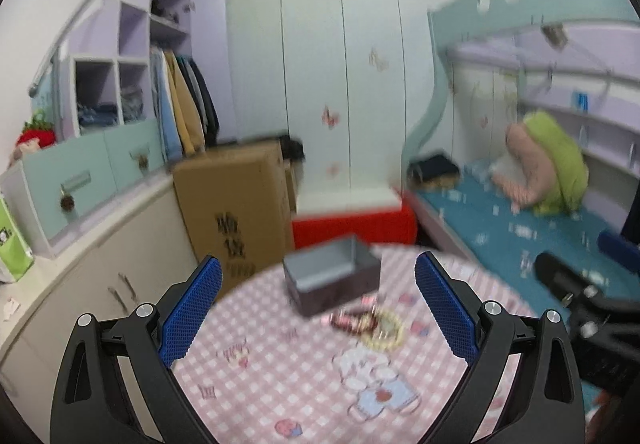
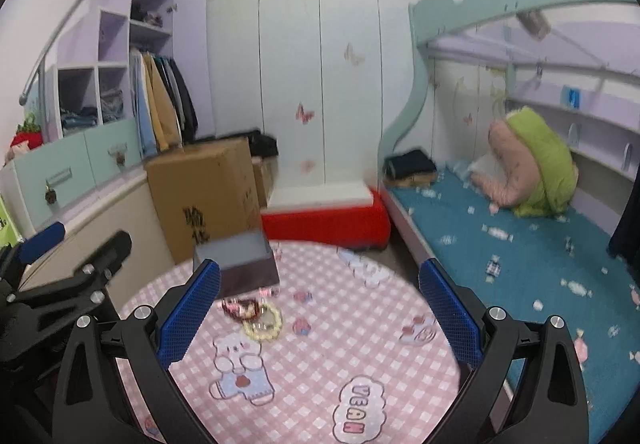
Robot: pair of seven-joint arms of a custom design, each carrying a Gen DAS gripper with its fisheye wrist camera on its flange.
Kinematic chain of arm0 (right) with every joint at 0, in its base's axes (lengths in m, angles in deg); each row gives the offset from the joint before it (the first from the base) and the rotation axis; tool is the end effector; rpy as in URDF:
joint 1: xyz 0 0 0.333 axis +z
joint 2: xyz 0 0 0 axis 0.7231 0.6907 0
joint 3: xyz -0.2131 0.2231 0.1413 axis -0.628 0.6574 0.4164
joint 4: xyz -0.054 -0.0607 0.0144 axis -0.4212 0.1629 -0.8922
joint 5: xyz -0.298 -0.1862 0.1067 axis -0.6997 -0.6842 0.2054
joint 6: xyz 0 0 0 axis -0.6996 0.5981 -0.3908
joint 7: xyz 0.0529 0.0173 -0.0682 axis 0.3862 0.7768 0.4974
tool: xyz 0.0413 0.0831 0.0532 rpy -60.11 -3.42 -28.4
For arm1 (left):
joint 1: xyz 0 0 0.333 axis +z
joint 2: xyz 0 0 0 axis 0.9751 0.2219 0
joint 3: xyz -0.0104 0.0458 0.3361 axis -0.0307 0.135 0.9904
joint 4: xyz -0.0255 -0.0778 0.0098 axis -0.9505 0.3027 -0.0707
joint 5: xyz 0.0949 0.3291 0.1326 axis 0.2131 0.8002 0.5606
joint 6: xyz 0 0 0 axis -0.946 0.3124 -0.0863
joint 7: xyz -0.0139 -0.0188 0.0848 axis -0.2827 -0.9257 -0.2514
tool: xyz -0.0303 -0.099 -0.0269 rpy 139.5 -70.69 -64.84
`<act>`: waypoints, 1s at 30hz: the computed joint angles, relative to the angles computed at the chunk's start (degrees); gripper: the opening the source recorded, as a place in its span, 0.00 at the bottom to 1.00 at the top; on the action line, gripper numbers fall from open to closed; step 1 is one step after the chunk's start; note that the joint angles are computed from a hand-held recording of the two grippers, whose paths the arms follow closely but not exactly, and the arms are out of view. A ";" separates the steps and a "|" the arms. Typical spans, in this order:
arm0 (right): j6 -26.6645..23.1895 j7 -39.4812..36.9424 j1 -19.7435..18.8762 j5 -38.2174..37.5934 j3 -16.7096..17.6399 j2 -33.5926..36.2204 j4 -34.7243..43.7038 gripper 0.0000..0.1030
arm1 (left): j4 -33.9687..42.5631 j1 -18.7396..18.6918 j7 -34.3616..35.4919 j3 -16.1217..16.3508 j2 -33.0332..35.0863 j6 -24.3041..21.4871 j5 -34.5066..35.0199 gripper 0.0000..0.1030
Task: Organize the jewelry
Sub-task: 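Lower the right tool onto the pale yellow bead bracelet and close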
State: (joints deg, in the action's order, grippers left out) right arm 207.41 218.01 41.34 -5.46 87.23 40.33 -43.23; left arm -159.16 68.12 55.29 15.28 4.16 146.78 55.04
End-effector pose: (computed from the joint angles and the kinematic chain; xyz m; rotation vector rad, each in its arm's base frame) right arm 0.4299 0.0770 0.6670 -1.2810 1.7705 -1.0662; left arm 0.4842 -0.2802 0.6517 -1.2571 1.7496 -1.0359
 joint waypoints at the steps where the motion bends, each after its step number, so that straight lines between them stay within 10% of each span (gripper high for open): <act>1: -0.65 -1.62 1.08 1.60 -0.89 1.11 0.17 0.94 | 0.22 -0.21 1.88 0.05 1.09 -0.93 -1.29 0.91; 5: -2.48 -7.55 4.82 8.42 -4.33 5.72 0.63 0.94 | 1.59 -2.08 5.67 1.27 5.89 -5.77 1.16 0.91; 11: -3.99 -15.90 8.59 17.28 -6.94 11.58 1.56 0.94 | 1.63 -4.22 19.67 3.56 11.01 -6.48 -13.45 0.91; 18: -4.89 -20.74 9.89 21.23 -7.65 16.28 3.70 0.94 | 4.32 -8.08 18.42 7.92 14.03 -10.98 -13.90 0.90; 23: -5.53 -23.23 10.18 22.41 -8.17 20.40 7.30 0.94 | 9.23 -5.65 34.58 4.93 18.37 -16.56 -33.40 0.53; 30: -5.71 -30.45 10.66 28.82 -9.17 27.07 13.24 0.94 | 11.57 -9.50 31.55 9.79 20.49 -14.09 -30.33 0.68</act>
State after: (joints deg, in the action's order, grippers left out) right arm 201.70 187.56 52.00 23.36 78.06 67.40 -29.99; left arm -147.60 58.62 86.85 25.07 24.65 132.69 24.71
